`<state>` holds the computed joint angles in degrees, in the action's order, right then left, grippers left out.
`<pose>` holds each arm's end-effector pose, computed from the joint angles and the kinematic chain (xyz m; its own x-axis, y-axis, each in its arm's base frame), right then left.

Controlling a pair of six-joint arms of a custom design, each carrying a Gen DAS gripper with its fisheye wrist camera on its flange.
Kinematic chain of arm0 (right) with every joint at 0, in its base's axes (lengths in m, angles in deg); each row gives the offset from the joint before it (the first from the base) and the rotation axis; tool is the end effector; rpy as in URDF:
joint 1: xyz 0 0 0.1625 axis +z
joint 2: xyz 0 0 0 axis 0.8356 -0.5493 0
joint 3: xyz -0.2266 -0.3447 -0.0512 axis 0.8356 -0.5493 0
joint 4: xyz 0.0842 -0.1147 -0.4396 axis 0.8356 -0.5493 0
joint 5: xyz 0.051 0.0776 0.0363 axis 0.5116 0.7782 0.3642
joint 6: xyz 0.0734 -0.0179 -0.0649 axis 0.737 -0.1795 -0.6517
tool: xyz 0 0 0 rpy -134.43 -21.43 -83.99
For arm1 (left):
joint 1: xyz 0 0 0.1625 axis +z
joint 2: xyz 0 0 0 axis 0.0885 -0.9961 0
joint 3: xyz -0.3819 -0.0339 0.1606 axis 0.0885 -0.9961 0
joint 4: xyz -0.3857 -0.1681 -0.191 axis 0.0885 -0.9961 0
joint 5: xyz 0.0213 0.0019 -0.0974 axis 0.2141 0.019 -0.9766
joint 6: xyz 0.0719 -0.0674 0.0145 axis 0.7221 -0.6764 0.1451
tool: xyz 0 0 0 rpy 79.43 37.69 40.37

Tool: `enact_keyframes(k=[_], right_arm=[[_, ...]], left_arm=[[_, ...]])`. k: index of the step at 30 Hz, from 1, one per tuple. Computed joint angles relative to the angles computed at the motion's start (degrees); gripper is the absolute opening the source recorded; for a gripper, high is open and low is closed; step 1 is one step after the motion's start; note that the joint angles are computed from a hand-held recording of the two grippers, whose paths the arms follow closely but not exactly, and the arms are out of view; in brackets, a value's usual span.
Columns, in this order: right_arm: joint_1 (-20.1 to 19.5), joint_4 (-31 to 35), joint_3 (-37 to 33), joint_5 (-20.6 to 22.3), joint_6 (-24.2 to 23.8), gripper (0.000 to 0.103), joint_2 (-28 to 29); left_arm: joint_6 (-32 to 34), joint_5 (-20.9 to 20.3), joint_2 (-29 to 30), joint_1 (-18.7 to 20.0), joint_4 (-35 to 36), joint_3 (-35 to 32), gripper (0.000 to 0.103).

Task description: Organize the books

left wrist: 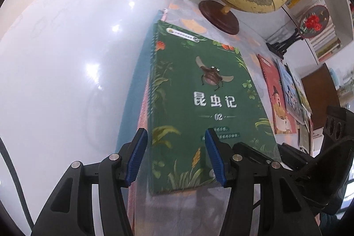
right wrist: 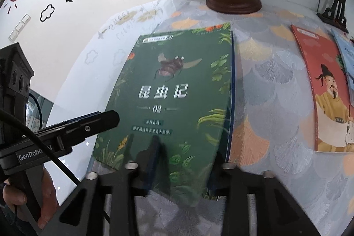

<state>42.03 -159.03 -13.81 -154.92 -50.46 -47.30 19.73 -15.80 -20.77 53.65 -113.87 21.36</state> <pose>0.2261 -0.8259 0.2058 -0.8528 -0.3172 0.4150 -0.4269 0.8810 -0.2040 -0.2631 -0.7908 0.1892 -0.9261 -0.0736 -0.3699 0.0902 0.9091 -0.4067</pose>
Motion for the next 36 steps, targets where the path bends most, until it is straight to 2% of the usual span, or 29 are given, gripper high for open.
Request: enact_keyframes(k=[2,5,10,16,21,22,23,27,32,36], right_arm=[[0.4,-0.5,0.7,-2.0,-1.2,0.053,-0.5],[0.3,0.9,1.7,-4.3,-1.4,0.054,-1.8],[-1.1,-1.9,9.3,-3.2,-1.1,0.054,-9.4],[-3.6,-5.6,20.1,-1.3,-1.3,0.054,-20.6],[-6.6,-8.4,28.4,-0.3,-2.6,0.054,-31.2],[-7.6,-8.6,30.2,-0.1,-2.9,0.054,-34.0],[-8.3,-8.7,31.5,0.2,-3.1,0.054,-36.0],[-12.7,-9.4,37.0,1.4,-4.9,0.056,-45.9],[-19.2,-9.1,40.4,3.0,-6.6,0.056,-55.2],[-24.7,-9.0,40.3,6.5,-5.6,0.056,-59.0]], left_arm=[[-1.3,1.5,-1.4,-0.5,-0.2,2.1,0.051],[-3.6,3.4,-3.8,-1.7,0.5,5.5,0.051],[-6.4,5.0,-7.0,-4.9,0.1,10.8,0.051],[-7.9,2.5,-4.9,-10.1,-0.6,11.6,0.051],[-5.4,-1.5,2.3,-15.7,0.4,6.1,0.051],[-5.0,-2.4,3.8,-16.7,0.5,4.8,0.051],[-4.4,-3.3,5.2,-17.7,0.6,3.6,0.055],[-2.4,-6.8,12.5,-21.7,0.9,-2.7,0.055],[-0.3,-11.4,22.0,-25.3,2.5,-12.2,0.055],[2.5,-13.3,29.0,-27.0,8.8,-21.6,0.055]])
